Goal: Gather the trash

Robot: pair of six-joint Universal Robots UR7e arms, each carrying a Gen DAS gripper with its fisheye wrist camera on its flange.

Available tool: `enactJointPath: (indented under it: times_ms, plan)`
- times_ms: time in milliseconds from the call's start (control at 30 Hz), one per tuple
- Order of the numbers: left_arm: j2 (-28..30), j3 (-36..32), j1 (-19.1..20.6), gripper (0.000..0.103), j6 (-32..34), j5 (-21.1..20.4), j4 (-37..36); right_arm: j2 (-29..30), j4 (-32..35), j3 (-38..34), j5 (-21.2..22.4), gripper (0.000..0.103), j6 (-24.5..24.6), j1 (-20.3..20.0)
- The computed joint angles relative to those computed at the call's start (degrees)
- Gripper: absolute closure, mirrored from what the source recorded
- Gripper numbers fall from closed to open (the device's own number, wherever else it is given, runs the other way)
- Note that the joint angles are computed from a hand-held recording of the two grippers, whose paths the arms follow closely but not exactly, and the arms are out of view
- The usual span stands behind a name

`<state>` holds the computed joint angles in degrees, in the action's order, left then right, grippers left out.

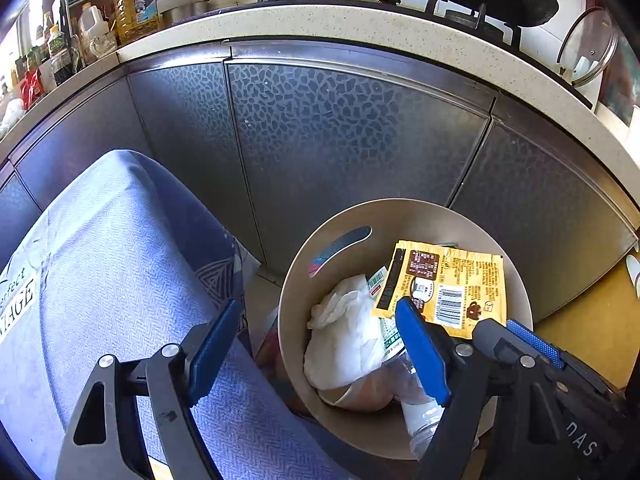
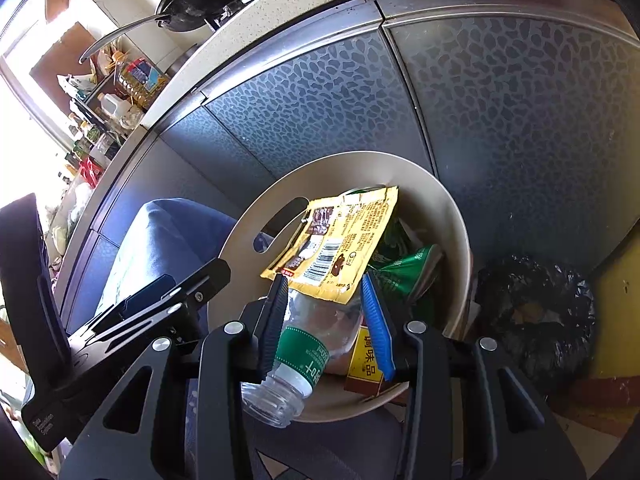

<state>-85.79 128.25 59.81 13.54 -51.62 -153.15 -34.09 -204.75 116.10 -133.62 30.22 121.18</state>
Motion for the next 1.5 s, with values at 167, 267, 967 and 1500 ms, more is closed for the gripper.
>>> enactJointPath:
  times_ms: [167,267,967,1500]
  plan:
    - [-1.0,0.2,0.5,0.019,0.3,-1.9,-1.2,-0.3,-1.2,1.8,-0.5,0.061,0.9,1.1]
    - [-0.9,-0.3,0.6,0.018,-0.3,-1.8,-0.2,-0.6,-1.9,3.1,-1.6,0.060,1.1,2.3]
    - [-30.9,6.9,-11.2,0.004,-5.7,6.1,17.4,-0.7,-1.7,7.4,-8.4,0.051,13.4,18.0]
    - [-51.7,3.5,-23.9,0.004,-23.0,15.7,54.6,-1.6,17.7,2.4,-12.6,0.030,26.2,28.8]
